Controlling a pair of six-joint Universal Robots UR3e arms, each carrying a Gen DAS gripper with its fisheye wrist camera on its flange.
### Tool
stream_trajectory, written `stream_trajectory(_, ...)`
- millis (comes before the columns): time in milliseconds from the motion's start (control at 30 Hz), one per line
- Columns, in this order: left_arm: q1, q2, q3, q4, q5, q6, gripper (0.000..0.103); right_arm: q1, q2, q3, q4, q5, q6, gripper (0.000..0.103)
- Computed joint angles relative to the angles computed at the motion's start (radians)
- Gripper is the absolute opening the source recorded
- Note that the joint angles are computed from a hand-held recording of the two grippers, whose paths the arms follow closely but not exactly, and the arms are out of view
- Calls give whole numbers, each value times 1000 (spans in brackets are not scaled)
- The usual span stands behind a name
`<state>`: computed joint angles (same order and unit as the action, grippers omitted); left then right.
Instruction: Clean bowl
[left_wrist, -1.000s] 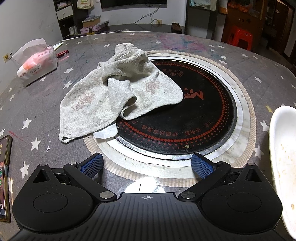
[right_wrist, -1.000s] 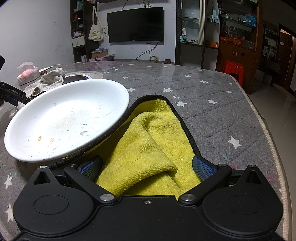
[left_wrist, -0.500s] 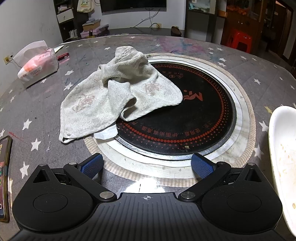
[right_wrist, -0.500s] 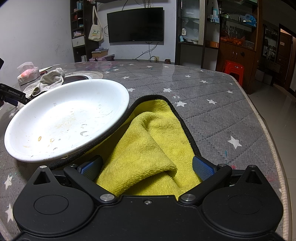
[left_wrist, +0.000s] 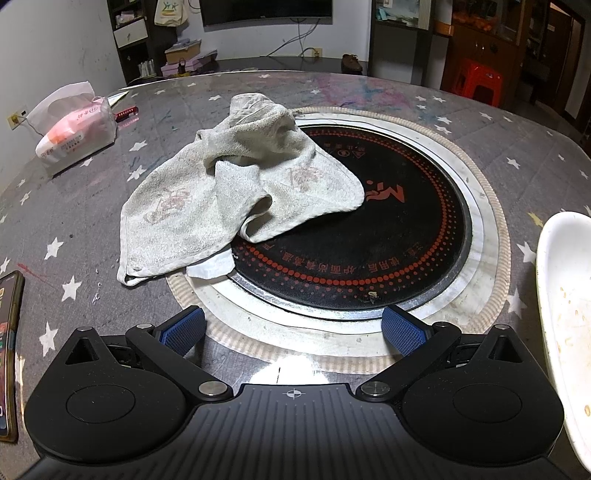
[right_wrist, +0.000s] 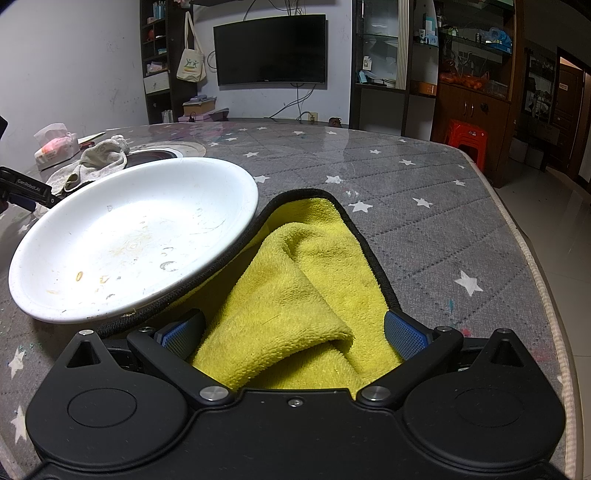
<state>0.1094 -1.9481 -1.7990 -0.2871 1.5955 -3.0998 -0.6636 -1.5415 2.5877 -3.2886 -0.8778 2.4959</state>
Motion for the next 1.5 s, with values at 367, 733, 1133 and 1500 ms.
stream_trajectory(367,6,-9,-1,16,-6,4,103,0,0,0,0,0,0,103)
stream_trajectory(733,3,-13,-1,25,-3,2,103,0,0,0,0,0,0,103)
stream_trajectory(1133,0,-10,-7,32,0,-1,103,0,1,0,0,0,0,103)
stream_trajectory(1500,0,-7,-21,49,0,-2,103,-1,0,0,0,0,-1,103)
